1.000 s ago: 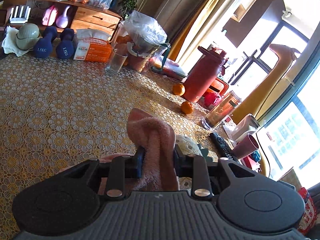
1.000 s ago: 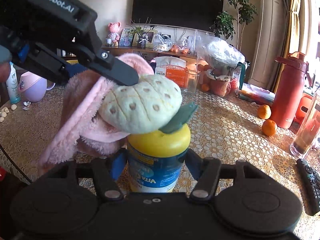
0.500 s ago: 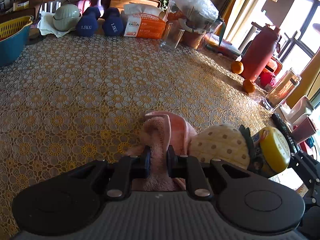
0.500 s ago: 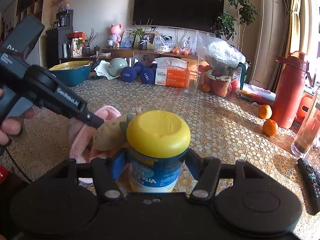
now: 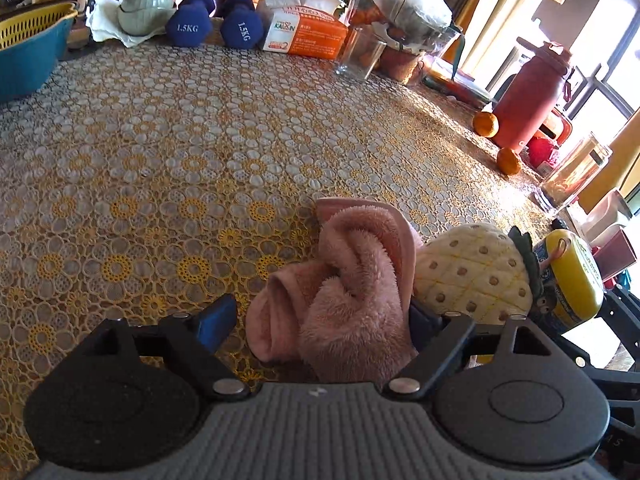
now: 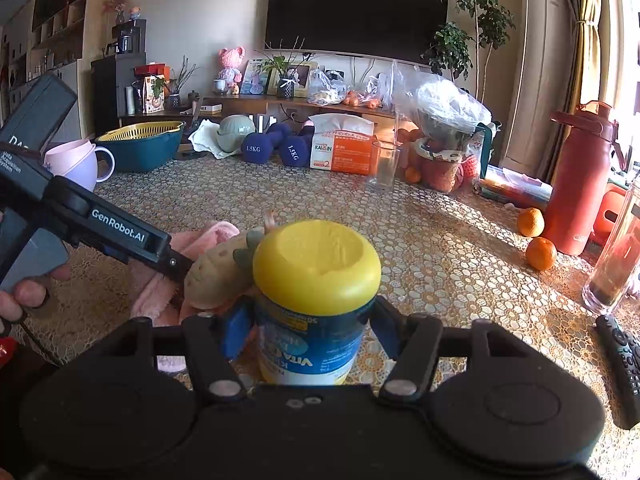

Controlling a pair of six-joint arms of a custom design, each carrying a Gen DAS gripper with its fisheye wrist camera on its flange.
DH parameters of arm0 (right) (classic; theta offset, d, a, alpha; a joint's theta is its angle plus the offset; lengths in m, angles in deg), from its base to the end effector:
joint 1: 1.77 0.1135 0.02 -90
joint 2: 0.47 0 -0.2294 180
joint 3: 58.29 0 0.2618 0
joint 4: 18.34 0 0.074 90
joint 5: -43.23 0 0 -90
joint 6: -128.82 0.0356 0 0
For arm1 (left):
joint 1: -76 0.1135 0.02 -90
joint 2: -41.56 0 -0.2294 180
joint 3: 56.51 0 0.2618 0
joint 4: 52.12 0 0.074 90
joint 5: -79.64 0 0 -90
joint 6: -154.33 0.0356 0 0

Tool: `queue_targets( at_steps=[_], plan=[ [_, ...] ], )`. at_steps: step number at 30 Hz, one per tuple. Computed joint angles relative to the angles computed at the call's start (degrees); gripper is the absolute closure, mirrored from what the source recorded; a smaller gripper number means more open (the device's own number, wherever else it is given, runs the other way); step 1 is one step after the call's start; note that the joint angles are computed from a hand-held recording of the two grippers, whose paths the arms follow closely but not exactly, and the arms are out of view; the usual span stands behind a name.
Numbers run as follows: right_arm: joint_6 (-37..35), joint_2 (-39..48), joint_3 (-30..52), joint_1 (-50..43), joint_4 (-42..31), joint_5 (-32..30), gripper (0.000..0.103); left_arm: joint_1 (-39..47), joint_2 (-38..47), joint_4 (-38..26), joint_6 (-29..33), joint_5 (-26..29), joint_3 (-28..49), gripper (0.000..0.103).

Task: Organize objects
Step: 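Lift the jar with the right gripper while left brings the towel over it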

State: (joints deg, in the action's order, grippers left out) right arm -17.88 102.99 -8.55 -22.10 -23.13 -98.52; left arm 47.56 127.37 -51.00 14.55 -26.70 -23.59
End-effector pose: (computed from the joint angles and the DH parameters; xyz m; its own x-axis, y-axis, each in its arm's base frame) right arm 0.2708 -0.0705 0.0437 -0.2973 -0.4417 -0.8465 -0.7614 0.6446 -0.0689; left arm 0.2054 -0.0998 0.0485 -0.6781 -0.4660 -0.5683 -0.3312 0.8841 -0.3298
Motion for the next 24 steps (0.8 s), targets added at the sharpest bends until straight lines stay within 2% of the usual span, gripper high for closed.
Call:
queue_targets(
  at_steps=[4, 7, 12, 15, 18, 21, 24],
  plan=[
    [0.27, 0.62, 0.20, -0.07, 0.30, -0.09, 0.041, -1.22, 1.68, -0.13, 0.53, -1.20, 1.43, 0.020],
    [-0.09, 0.67, 0.22, -0.09, 0.22, -0.18, 0.041, -2.34, 2.17, -0.12, 1.02, -0.54, 2.28, 0.052],
    [0.05, 0.68, 0.14, -0.04, 0.37, -0.14, 0.041, -6.16, 0.48, -2.06, -0.19, -5.03, 3.27, 0.075],
    [0.03, 0.57, 0.09, -0.04, 0.27, -0.11, 0.041, -6.74, -5.05, -4.83, -1.83, -6.61, 2.30, 0.079],
    [0.08, 0.54, 0.12, -0.02, 0.25, -0.13, 0.041, -7.47, -14.04, -8.19, -2.88, -8.57, 0.53, 0.080],
    [0.10, 0.30, 0.11, 0.25, 0.31, 0.16, 0.041, -9.22, -22.60, -13.22, -1.24, -10.07, 1.33, 0.080],
    [0.13, -0.08, 0.06, 0.74, 0.13, 0.72, 0.041, -12.62, -25.65, -15.07, 1.15, -11.64, 3.71, 0.080]
  ],
)
